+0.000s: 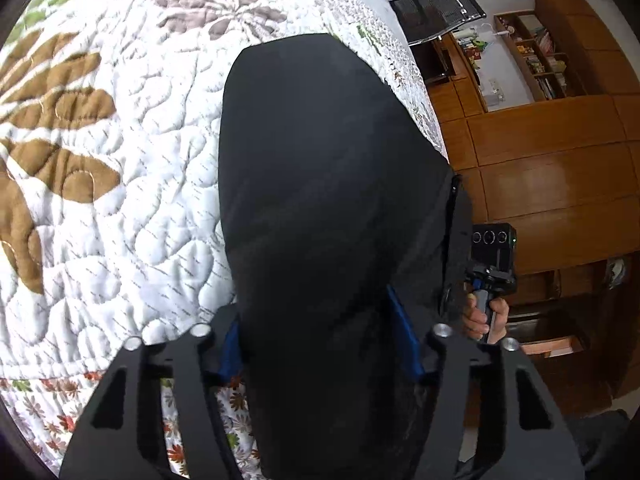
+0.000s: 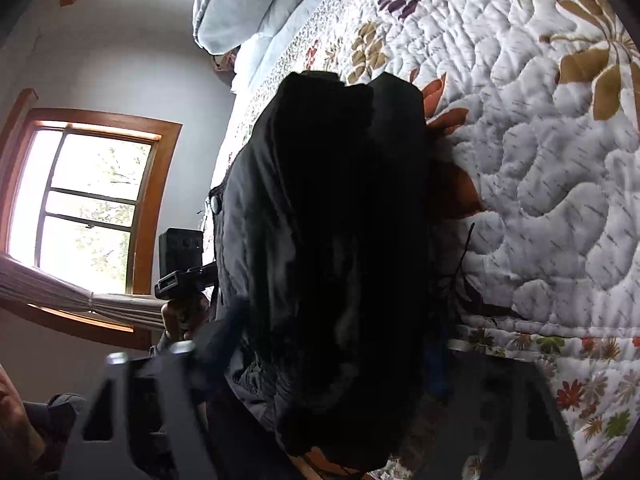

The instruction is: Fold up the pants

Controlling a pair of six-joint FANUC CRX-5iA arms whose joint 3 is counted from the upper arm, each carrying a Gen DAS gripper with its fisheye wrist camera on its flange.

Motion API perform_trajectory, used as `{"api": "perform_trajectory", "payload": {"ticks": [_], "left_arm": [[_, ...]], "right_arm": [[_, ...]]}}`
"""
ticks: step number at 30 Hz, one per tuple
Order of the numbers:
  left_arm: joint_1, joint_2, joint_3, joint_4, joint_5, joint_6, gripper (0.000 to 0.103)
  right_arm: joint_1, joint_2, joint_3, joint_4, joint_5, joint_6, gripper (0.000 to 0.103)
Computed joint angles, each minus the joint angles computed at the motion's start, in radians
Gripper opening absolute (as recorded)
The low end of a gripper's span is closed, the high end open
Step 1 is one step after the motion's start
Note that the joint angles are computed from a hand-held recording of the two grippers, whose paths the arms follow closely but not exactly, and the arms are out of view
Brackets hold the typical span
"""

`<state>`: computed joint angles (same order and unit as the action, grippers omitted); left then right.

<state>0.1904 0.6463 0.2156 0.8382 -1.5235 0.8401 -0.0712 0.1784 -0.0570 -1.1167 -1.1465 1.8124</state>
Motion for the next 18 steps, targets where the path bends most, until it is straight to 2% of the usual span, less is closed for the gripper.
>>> {"api": "perform_trajectory", "payload": {"ticks": [3, 8, 10, 14, 18], "left_arm": [[-0.007, -0.029, -0.017, -0.011, 0.032, -0.014, 0.047], [-0.01, -0.072, -0.04, -0.012, 0.074, -0.042, 0.032], [-0.01, -0.09, -0.044, -0.006, 0.084, -0.056, 0.027], [0.002, -0.09, -0.017, 0.008, 0.077, -0.067, 0.025], [0.032, -0.053, 0.064, 0.015, 0.07, -0.053, 0.024]], "right_arm": [[0.008, -0.018, -0.006, 0.014, 0.011, 0.006, 0.048], [0.042, -0.046, 0.008, 0.052, 0.031, -0.013, 0.036], [0.054, -0.053, 0.021, 0.062, 0.034, -0.024, 0.034], [0.079, -0.039, 0.071, 0.071, 0.034, -0.048, 0.033], [0.132, 0.028, 0.194, 0.102, 0.038, -0.077, 0.033]]}}
